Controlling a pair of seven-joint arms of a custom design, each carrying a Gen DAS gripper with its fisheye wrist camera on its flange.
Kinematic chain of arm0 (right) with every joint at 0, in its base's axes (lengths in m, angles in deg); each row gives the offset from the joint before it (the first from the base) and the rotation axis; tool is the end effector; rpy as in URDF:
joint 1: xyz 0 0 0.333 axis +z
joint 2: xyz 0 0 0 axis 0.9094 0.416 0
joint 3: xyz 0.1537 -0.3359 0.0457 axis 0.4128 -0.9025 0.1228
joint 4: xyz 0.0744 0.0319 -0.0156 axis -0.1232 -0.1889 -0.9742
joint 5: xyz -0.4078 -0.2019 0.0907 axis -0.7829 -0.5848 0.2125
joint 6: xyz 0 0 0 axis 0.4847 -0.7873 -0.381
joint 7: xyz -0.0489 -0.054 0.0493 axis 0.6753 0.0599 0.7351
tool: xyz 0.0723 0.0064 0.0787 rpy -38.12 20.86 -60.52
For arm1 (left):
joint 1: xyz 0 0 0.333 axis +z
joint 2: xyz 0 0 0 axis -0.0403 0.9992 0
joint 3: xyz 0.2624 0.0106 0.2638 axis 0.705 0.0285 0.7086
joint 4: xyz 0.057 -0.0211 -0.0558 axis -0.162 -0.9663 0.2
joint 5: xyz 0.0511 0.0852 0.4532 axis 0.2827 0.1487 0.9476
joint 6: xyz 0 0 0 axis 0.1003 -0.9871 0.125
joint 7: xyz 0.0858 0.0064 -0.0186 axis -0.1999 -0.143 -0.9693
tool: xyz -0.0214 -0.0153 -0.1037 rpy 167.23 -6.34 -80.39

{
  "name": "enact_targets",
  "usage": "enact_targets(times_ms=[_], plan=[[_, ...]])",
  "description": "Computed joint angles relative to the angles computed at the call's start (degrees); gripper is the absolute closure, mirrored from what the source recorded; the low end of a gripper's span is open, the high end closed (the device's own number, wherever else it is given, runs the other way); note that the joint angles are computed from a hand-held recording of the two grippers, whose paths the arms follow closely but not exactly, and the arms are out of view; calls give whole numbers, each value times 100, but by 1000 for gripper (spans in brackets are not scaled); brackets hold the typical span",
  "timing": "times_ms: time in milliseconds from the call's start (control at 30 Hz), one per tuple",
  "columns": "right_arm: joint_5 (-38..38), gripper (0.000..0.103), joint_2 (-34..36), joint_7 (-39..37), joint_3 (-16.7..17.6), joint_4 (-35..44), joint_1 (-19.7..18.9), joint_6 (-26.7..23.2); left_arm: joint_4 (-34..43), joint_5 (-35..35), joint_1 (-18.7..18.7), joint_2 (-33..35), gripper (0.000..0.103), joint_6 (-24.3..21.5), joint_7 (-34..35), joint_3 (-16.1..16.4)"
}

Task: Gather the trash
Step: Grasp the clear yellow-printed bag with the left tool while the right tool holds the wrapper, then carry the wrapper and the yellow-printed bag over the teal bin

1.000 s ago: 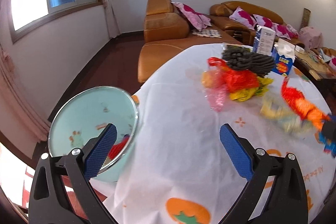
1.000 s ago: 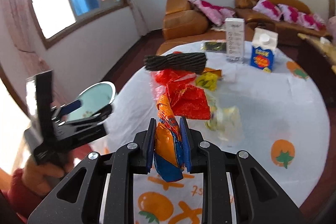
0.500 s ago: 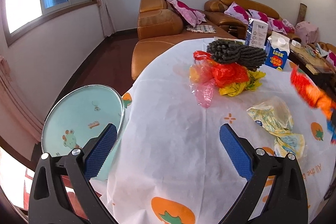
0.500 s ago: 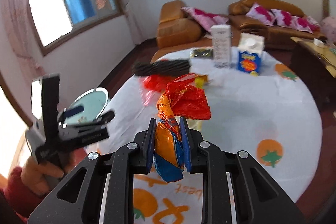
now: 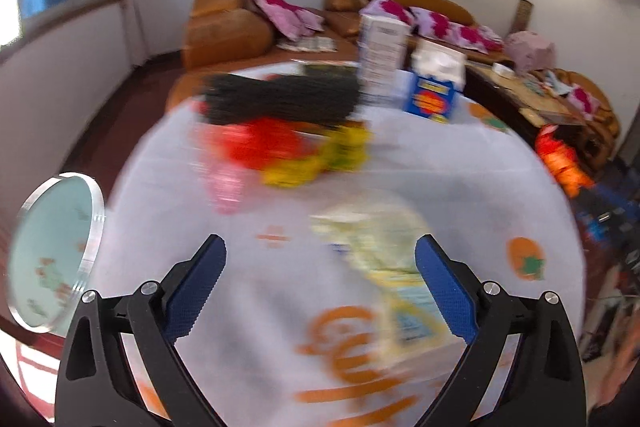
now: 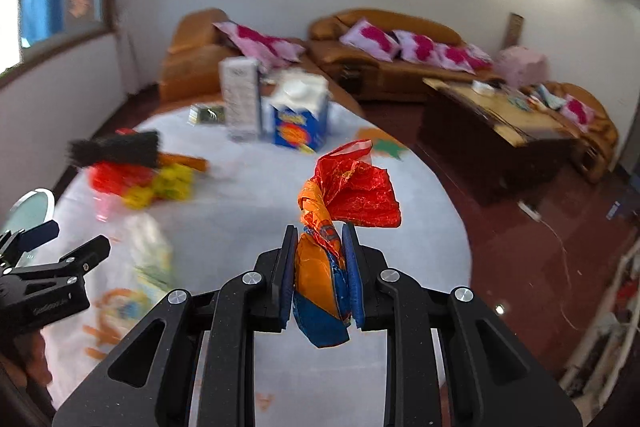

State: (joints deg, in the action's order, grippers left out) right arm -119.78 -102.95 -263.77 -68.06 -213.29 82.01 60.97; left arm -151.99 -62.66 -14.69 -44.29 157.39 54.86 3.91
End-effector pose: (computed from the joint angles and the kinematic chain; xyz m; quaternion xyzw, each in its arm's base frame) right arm 0.4612 0.2154 0.5024 -0.4233 0.7922 -0.4010 0.1803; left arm 0.5950 -0.2349 0.4782 -0.4219 0.8197 -0.3650 0.1299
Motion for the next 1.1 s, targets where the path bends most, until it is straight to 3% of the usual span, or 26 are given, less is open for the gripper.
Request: enact_targets(times_ms=[133, 300, 333, 467, 900, 1100], plan=[[170, 79, 30, 119, -77, -127, -29, 32, -82, 176, -154, 34, 10, 67, -106, -113], [201, 79, 63, 110, -97, -130, -47, 112, -33, 681, -192, 228, 39, -142, -563, -102], [195, 79, 77, 108, -78, -102, -44, 89, -18, 731, -178, 266, 49, -174, -586, -93], [192, 80, 134, 98, -46, -28, -7, 69, 61, 489, -48, 335, 65, -424, -342, -81], [-44, 79, 601, 15, 59, 555, 211, -144, -60, -981, 202, -148, 66, -61, 1183, 136], [-169, 79, 978, -187, 53, 977, 378, -54, -60, -1187, 359, -233, 66, 92, 1309, 308]])
